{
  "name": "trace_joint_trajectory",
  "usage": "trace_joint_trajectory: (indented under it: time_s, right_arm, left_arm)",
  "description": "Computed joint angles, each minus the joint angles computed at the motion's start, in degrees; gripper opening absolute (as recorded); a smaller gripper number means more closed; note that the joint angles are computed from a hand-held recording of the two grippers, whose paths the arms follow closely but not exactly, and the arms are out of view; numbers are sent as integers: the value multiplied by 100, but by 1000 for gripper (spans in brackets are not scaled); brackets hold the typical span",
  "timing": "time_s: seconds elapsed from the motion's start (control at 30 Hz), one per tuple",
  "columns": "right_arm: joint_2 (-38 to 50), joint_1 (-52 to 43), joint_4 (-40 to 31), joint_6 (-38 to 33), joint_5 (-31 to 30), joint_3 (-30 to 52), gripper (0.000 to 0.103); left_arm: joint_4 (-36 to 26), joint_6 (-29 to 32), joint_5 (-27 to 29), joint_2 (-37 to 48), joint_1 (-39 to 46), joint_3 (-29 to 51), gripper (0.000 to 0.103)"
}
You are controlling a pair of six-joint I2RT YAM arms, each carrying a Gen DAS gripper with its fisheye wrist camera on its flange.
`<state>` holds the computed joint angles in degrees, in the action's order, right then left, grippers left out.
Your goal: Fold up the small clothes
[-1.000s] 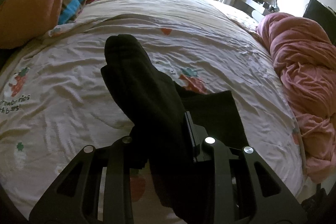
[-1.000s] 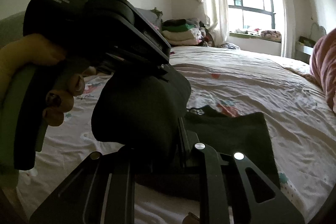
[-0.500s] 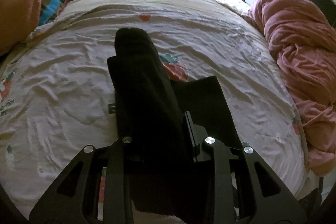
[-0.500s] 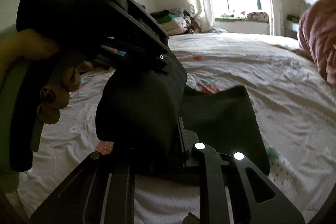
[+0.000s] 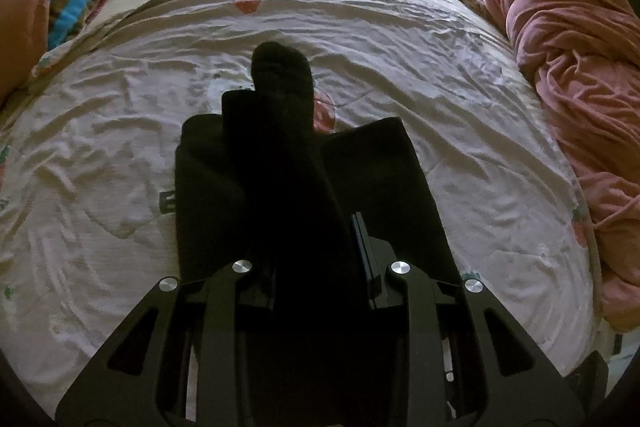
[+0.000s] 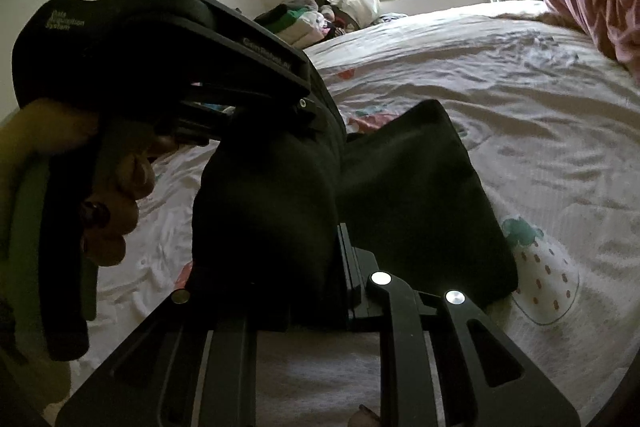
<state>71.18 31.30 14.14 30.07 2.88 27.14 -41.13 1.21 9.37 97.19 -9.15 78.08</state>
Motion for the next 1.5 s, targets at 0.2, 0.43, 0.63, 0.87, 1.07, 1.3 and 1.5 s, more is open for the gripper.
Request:
trace_joint_trajectory:
  time_s: [0.2, 0.43, 0.63, 0.87, 1.07, 1.3, 1.5]
  right_arm:
    - [96, -153, 229, 117, -206, -95, 18]
    - [115, -329, 374, 335, -505, -174, 19]
    - [309, -659, 781, 766, -1102, -321, 23]
    - [327, -807, 937, 997, -1354, -459, 28]
    - [430, -784, 952, 1127, -1359, -441, 30]
    - [607, -919, 1032, 1246, -1466, -418, 37]
    - [625, -1046, 1147, 1311, -1672, -458, 44]
  left_arm:
    - [10, -58, -79, 170, -136, 110, 24]
    - [18, -49, -152, 331, -223, 211, 33]
    - [-50, -42, -163, 570, -257, 380, 40]
    - [-217, -119, 201, 842, -213, 701, 56]
    - [-237, -294, 596, 854, -138, 824, 56]
    - [96, -488, 702, 428, 112, 553, 57]
    - [385, -240, 431, -83, 399, -181, 57]
